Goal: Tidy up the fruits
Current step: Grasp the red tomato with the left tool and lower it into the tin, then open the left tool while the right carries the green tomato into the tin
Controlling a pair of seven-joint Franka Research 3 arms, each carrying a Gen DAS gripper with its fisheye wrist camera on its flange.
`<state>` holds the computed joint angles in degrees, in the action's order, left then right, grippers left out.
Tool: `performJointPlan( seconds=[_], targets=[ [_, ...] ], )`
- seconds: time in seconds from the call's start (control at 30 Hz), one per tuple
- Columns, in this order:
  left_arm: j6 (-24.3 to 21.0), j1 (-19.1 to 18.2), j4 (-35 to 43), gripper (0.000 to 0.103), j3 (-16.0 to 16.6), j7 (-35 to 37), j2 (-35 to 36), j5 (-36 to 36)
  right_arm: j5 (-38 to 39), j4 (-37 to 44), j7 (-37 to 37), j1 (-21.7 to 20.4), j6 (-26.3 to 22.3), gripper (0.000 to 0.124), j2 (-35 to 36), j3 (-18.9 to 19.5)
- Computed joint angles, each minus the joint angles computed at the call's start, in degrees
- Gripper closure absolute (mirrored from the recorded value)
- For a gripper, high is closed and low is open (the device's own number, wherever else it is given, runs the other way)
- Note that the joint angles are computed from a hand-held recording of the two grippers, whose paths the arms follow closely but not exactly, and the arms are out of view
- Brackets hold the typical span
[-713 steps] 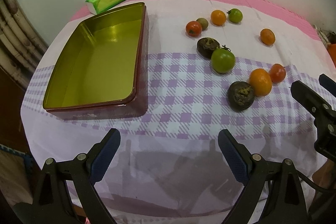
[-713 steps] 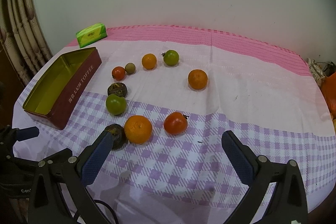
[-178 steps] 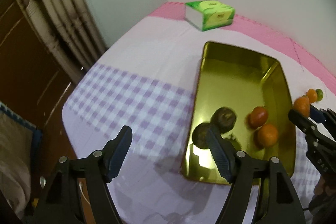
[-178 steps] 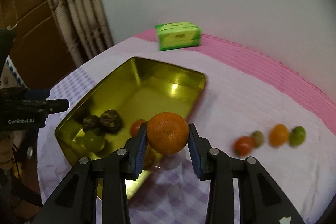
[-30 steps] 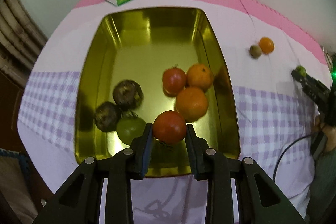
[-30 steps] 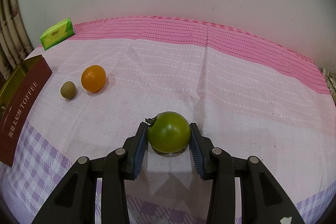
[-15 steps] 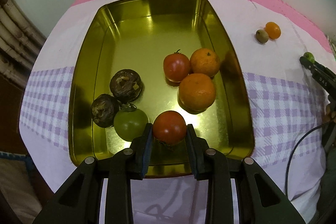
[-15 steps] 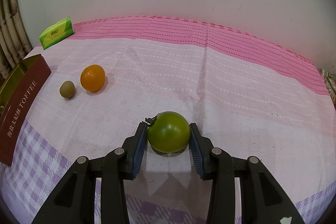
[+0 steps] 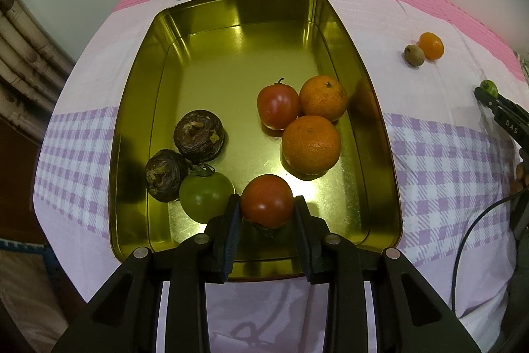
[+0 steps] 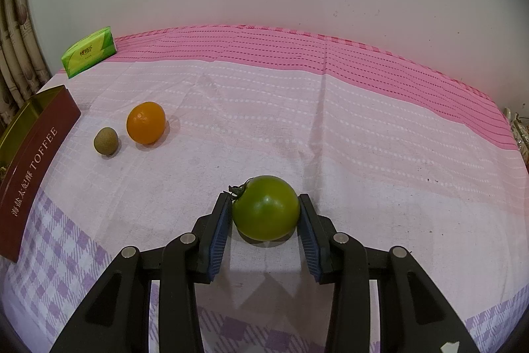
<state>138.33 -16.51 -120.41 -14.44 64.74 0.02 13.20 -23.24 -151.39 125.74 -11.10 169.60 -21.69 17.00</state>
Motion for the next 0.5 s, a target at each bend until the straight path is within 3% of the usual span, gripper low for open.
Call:
performJointPlan(
  seconds=[0.3, 0.5],
  targets=[
    [0.1, 0.0, -0.4, 0.067, 0.1, 0.3, -0.7, -0.6, -0.1, 0.0, 0.0, 0.1, 0.0, 0.086, 0.0, -0.1],
    [1.7, 0.0, -2.0, 0.064, -0.4, -4.5, -3.7, 5.9, 0.0, 0.0, 0.0, 0.2, 0.1, 0.086, 0.0, -0.3]
  ],
)
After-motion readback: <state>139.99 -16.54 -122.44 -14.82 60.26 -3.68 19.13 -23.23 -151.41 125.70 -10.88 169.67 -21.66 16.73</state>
